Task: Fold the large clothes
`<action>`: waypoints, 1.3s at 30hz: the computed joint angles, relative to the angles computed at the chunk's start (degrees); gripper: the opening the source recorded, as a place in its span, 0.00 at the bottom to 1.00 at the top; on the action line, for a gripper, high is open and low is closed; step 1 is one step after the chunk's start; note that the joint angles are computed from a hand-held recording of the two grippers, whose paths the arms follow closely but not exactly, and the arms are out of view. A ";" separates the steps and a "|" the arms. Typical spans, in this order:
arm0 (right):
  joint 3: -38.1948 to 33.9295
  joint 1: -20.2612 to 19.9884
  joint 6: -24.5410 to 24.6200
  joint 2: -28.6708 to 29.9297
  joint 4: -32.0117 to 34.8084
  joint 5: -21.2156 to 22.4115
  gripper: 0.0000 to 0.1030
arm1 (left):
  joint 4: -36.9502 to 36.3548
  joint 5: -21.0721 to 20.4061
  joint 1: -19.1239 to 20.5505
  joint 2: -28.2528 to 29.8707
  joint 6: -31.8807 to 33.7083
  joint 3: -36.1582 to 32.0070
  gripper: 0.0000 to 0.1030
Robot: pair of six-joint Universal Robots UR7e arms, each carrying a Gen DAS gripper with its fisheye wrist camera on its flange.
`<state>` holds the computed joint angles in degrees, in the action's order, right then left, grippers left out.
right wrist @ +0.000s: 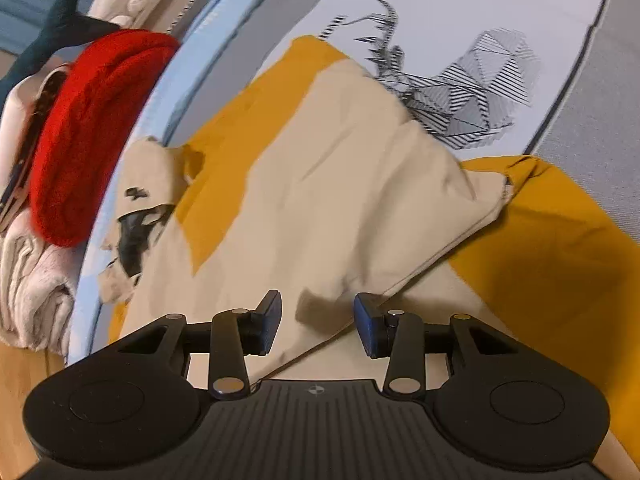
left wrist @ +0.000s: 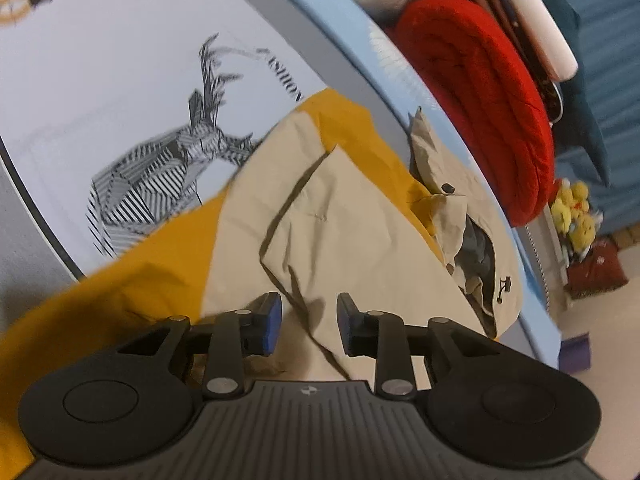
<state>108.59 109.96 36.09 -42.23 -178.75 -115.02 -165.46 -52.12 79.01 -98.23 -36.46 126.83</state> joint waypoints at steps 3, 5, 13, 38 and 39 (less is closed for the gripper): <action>-0.04 -0.45 2.31 -0.66 3.19 -1.25 0.41 | -1.84 -0.64 0.77 1.77 -0.87 -0.62 0.31; 0.16 -0.85 3.14 -0.71 3.17 -1.36 0.41 | -2.06 0.04 0.82 2.38 -1.11 -0.87 0.31; 0.12 -0.29 3.30 -0.68 1.35 -1.87 0.07 | -4.30 2.86 -3.81 -1.09 0.15 0.97 0.00; -3.14 5.54 -12.90 3.00 -3.65 -11.31 0.35 | 26.59 13.84 -5.75 -2.50 -7.56 -3.48 0.14; -3.17 4.45 -9.28 2.34 0.48 -11.36 0.35 | 26.44 13.69 -5.67 -2.68 -7.75 -3.41 0.14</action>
<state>105.43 114.41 26.80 -39.89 -178.27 -126.38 -139.03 -38.42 73.34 -100.91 -44.21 123.42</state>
